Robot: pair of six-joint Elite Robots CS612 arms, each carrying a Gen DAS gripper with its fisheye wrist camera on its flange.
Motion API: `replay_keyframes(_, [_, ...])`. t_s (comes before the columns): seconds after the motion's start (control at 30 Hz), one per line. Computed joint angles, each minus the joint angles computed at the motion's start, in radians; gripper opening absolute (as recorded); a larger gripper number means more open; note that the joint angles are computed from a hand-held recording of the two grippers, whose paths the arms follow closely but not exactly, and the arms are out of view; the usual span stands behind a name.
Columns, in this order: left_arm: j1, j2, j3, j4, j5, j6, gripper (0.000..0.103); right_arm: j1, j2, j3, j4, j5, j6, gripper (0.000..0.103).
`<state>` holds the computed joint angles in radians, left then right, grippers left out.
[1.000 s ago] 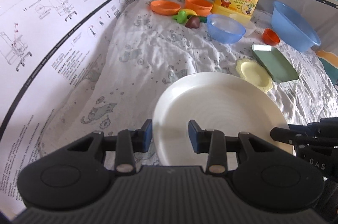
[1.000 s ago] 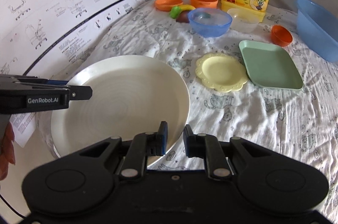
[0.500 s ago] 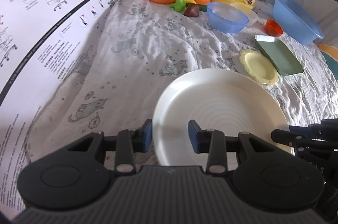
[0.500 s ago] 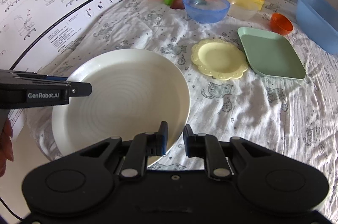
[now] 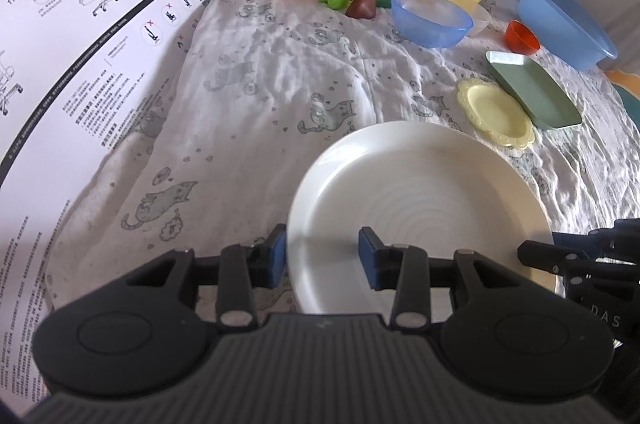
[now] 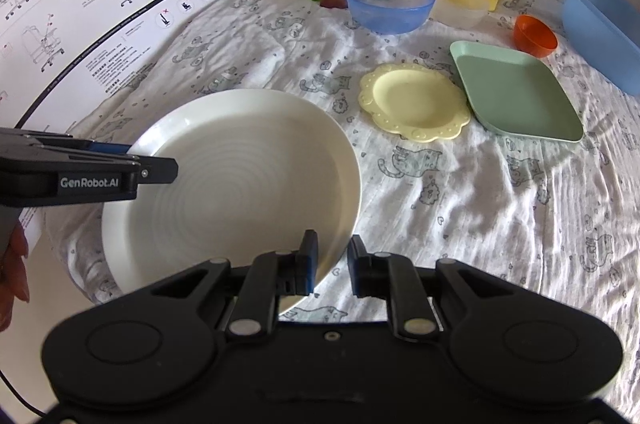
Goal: Organize plates and bowls
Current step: 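Lower the white plate and open both tools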
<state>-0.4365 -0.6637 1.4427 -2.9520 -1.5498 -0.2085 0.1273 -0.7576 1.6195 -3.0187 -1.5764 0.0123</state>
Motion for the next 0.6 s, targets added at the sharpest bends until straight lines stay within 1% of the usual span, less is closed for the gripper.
replay_keyframes(0.13, [-0.003, 0.0, -0.001, 0.003, 0.007, 0.004, 0.039, -0.002, 0.0, 0.001, -0.003, 0.008, 0.004, 0.018])
replay_keyframes(0.2, [0.0, 0.001, -0.004, 0.007, -0.002, -0.008, 0.042, -0.003, 0.0, 0.002, -0.004, 0.01, 0.006, 0.019])
replay_keyframes(0.3, [0.002, 0.002, -0.002, 0.002, -0.01, -0.027, 0.042, -0.004, -0.001, 0.005, -0.006, 0.011, 0.009, 0.029])
replay_keyframes(0.33, [0.002, 0.002, -0.001, 0.001, -0.007, -0.029, 0.043, -0.004, -0.002, 0.007, -0.006, 0.012, 0.011, 0.034])
replay_keyframes(0.37, [0.001, 0.001, 0.001, 0.001, -0.005, -0.03, 0.05, -0.005, -0.003, 0.007, -0.003, 0.014, 0.013, 0.039])
replay_keyframes(0.4, [0.0, 0.0, 0.002, 0.004, -0.002, -0.032, 0.056, -0.005, -0.004, 0.006, 0.006, 0.017, 0.016, 0.061])
replay_keyframes(0.43, [-0.002, -0.002, 0.004, 0.007, 0.009, -0.036, 0.072, -0.007, -0.007, 0.005, 0.018, 0.024, 0.024, 0.086])
replay_keyframes(0.47, [-0.004, -0.004, 0.009, 0.002, 0.025, -0.04, 0.086, -0.009, -0.008, 0.009, 0.01, 0.036, 0.032, 0.091])
replay_keyframes(0.5, [-0.007, -0.007, 0.016, -0.009, 0.043, -0.046, 0.092, -0.011, -0.01, 0.015, -0.011, 0.045, 0.033, 0.092])
replay_keyframes(0.53, [-0.007, -0.01, 0.021, -0.021, 0.054, -0.055, 0.1, -0.011, -0.011, 0.016, -0.02, 0.042, 0.03, 0.093])
replay_keyframes(0.57, [-0.006, -0.012, 0.025, -0.03, 0.057, -0.068, 0.103, -0.011, -0.012, 0.018, -0.025, 0.038, 0.026, 0.096])
replay_keyframes(0.6, [-0.003, -0.014, 0.026, -0.036, 0.055, -0.085, 0.103, -0.012, -0.014, 0.019, -0.029, 0.04, 0.027, 0.102])
